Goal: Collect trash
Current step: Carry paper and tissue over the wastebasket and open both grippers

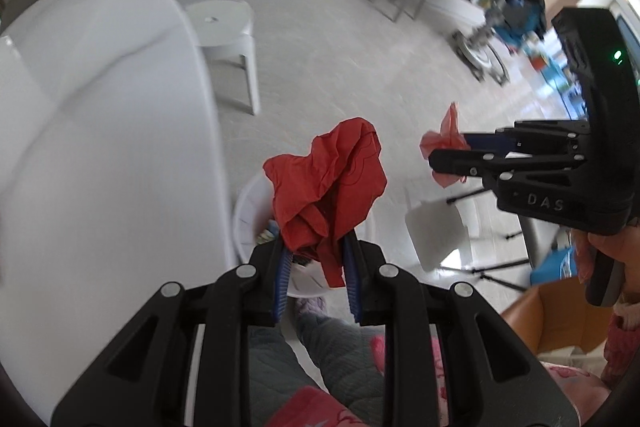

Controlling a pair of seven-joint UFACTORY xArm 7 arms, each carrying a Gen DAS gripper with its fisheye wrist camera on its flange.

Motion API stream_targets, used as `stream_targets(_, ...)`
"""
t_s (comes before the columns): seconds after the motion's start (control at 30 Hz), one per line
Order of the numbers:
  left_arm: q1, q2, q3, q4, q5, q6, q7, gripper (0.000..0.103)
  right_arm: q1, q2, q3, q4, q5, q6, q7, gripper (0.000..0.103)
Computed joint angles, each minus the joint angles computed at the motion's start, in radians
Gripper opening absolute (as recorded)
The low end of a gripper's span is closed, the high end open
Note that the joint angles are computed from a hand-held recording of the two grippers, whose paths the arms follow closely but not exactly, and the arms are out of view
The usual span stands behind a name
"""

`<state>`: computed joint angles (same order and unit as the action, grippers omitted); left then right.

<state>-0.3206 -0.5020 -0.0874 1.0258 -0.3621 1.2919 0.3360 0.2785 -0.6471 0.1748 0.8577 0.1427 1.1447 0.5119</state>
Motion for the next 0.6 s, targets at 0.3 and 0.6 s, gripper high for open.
stream_targets(0.3, -0.009, -0.018, -0.072, 0.002, 0.105, -0.019, -0.130, 0.083, -0.005, -0.081, -0.046, -0.069, 0.031, 0.003, -0.066, 0.030)
stream_targets(0.6, 0.029, -0.046, -0.049, 0.026, 0.185, -0.018, -0.210, 0.094, 0.015, -0.032, -0.030, -0.044, 0.063, -0.026, -0.117, 0.030)
